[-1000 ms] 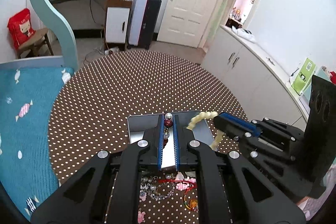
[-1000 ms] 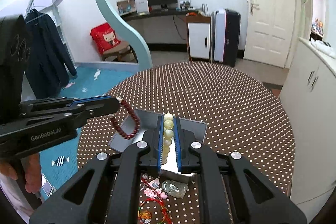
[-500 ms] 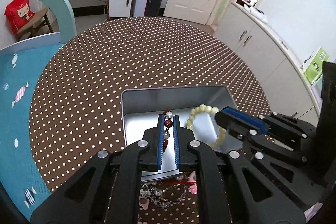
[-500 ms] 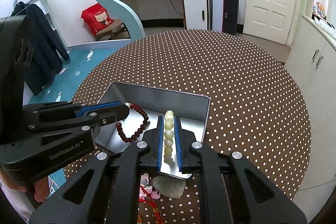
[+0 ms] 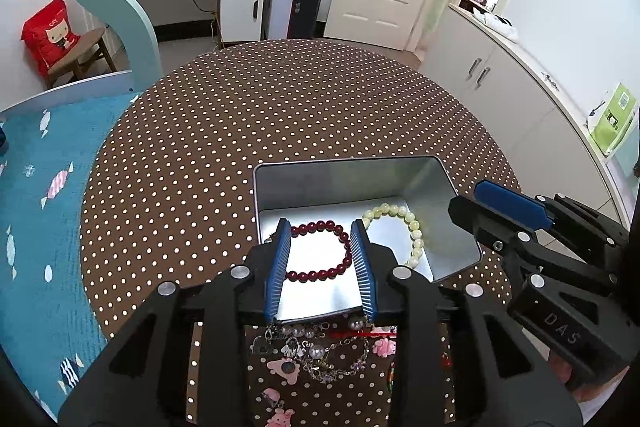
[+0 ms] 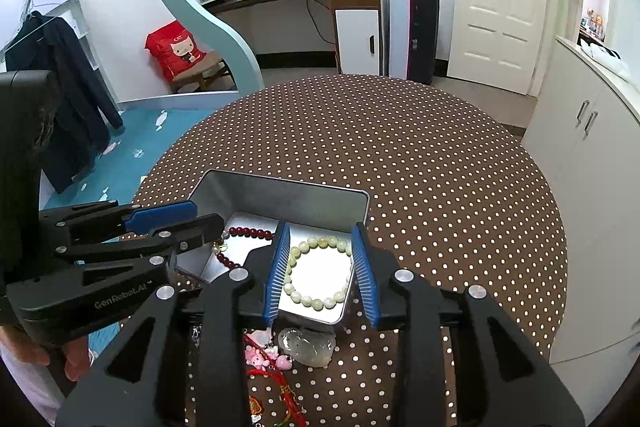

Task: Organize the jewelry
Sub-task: 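Withdraw both tools from the box back toward the jewelry pile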

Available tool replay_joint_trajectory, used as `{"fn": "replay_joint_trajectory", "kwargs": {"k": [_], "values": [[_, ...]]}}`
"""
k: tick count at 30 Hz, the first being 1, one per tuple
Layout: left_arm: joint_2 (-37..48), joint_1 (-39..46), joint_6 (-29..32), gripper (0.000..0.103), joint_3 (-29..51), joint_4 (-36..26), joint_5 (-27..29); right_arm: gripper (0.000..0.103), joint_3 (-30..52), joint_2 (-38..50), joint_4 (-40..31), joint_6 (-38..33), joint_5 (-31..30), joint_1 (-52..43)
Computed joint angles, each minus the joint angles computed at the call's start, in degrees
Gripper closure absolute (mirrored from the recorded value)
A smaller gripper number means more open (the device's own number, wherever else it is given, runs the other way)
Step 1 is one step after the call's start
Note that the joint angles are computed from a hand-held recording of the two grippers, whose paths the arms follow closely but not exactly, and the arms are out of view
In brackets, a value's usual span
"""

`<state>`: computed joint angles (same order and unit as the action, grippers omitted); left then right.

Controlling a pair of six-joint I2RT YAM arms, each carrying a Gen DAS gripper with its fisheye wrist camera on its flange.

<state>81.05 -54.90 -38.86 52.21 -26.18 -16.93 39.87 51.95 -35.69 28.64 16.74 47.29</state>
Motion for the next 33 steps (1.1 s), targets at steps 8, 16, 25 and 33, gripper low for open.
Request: {"fn": "replay_joint_trajectory", "kwargs": {"k": [8,16,25,33], "values": [[-4.37,-3.09,-2.57,0.071,-2.21,-2.29,-3.07,0.072,-0.24,-2.46,-1.83,1.58,2.53,2.74],[-8.24,-8.63,-6.51,0.071,-2.51,-6.68,-8.28,0.072,-0.10,-6.58,-6.26,6.33,8.15,9.31],[-14.31,-18.34,-15.45,0.054,-4.94,-15.84,-15.42,0.061,-0.44,-9.14,-14.40,18.14,17.86,24.28],[-17.80,-21.96,-21.30,0.046,-11.22,-17.97,-13.12,0.056,-3.76,-6.99,-15.00,24.99,16.77,29.11]]}}
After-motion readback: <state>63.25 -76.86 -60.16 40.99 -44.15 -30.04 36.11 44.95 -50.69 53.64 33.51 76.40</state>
